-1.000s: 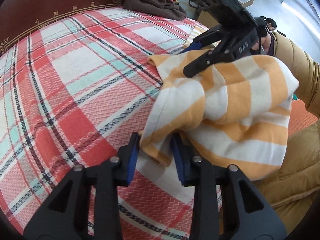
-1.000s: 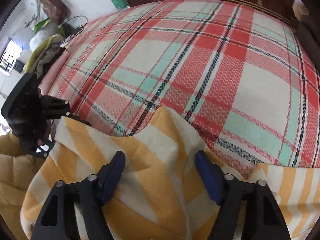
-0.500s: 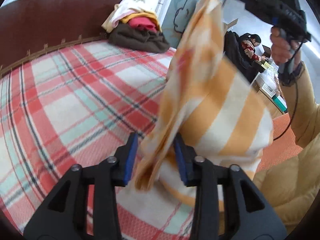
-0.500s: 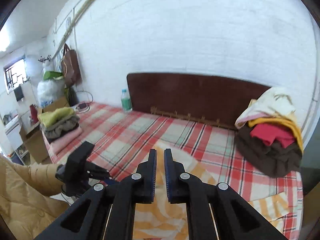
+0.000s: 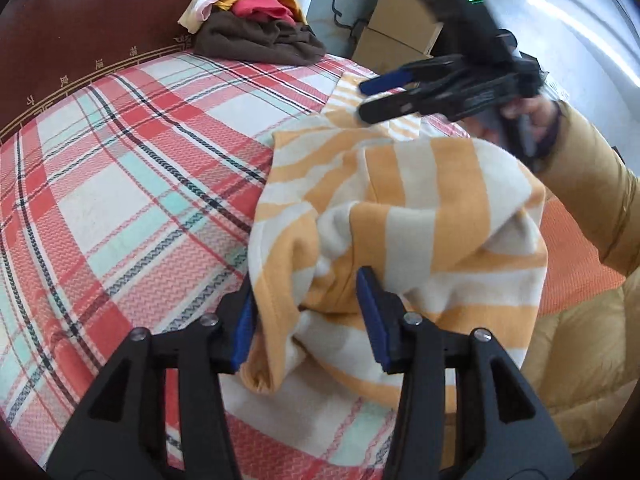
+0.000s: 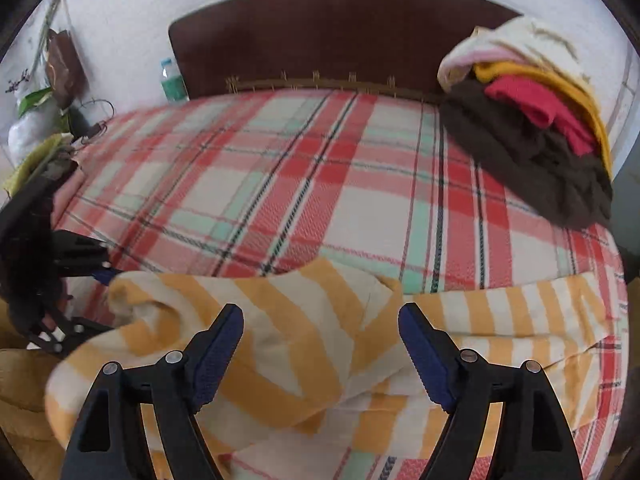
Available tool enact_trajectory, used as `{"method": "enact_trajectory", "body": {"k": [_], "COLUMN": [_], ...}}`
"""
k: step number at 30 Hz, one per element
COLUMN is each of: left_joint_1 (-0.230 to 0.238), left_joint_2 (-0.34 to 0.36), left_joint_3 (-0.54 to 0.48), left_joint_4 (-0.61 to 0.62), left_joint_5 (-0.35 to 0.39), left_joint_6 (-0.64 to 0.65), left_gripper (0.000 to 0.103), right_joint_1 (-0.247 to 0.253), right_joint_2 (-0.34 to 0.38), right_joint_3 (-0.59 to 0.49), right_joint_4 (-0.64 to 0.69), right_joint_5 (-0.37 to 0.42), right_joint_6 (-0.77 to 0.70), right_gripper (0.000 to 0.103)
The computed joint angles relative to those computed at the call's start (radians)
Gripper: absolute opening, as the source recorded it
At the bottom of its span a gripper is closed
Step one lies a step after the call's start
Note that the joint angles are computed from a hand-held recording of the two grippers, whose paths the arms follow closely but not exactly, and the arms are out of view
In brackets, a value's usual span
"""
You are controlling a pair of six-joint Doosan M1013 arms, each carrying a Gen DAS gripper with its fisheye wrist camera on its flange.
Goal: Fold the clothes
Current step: 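Lift the striped sweater up with both tools to shake it open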
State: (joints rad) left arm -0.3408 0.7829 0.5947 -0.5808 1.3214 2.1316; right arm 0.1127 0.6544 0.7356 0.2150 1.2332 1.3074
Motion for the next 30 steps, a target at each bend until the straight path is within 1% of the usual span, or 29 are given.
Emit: {"method": "enact_trajectory", "body": {"k": [3,6,7,8,9,11,12,13,14,17,18,20,22,24,25,27,30], "left_joint_1": [0.003,0.005,0.006,0.007,0.008,0.011,0.012,0.013,0.013,0.012,0.013,0.015,0.017,0.018,0.017,0.011,0.004], "left_joint_2": [0.004,0.009,0.014,0.018,0.02,0.02,0.02,0.022,0.024,0.016,0.014,0.008,0.003,0.001,0.001,-0.001,0.012], "left_joint_3": [-0.004,-0.006,-0.011,-0.015,-0.016,-0.012,-0.011,-0.015,-0.02,-0.013,-0.011,-0.003,0.004,0.006,0.006,0.007,-0.019], "left_joint_4": [0.007,0.024,0.028,0.026,0.021,0.015,0.011,0.007,0.005,0.011,0.005,0.002,-0.001,-0.005,0.003,0.022,0.032], "left_joint_5": [0.009,0.019,0.026,0.032,0.036,0.032,0.029,0.031,0.032,0.013,0.009,-0.002,-0.011,-0.011,-0.011,-0.008,0.008], "left_joint_6": [-0.021,-0.038,-0.047,-0.055,-0.059,-0.065,-0.067,-0.069,-0.068,-0.057,-0.055,-0.049,-0.044,-0.04,-0.036,-0.023,-0.007], "left_gripper": [0.049,0.058,0.058,0.058,0.058,0.058,0.054,0.044,0.041,0.037,0.036,0.036,0.036,0.036,0.036,0.036,0.036], "right_joint_1": [-0.009,-0.024,-0.021,-0.019,-0.016,-0.011,-0.008,-0.005,-0.003,0.009,0.008,0.008,0.002,-0.001,-0.005,-0.008,-0.018], "right_joint_2": [0.073,0.131,0.123,0.114,0.105,0.088,0.073,0.047,0.023,-0.051,-0.074,-0.121,-0.149,-0.183,-0.195,-0.223,-0.257], "right_joint_3": [-0.082,-0.161,-0.146,-0.131,-0.117,-0.089,-0.07,-0.037,-0.005,0.081,0.106,0.163,0.19,0.231,0.241,0.267,0.291], "right_joint_4": [-0.015,0.032,0.029,0.026,0.023,0.016,0.005,0.003,0.001,-0.025,-0.021,-0.024,0.006,0.021,0.052,0.091,0.188], "right_joint_5": [0.087,0.181,0.173,0.165,0.157,0.141,0.127,0.096,0.065,-0.043,-0.075,-0.163,-0.212,-0.285,-0.301,-0.359,-0.431], "right_joint_6": [0.005,-0.013,-0.035,-0.057,-0.079,-0.122,-0.129,-0.141,-0.152,-0.149,-0.141,-0.124,-0.086,-0.058,-0.053,-0.059,-0.084], "right_gripper": [0.082,0.083,0.082,0.079,0.073,0.036,0.029,0.025,0.022,0.021,0.021,0.02,0.019,0.018,0.018,0.017,0.017]}}
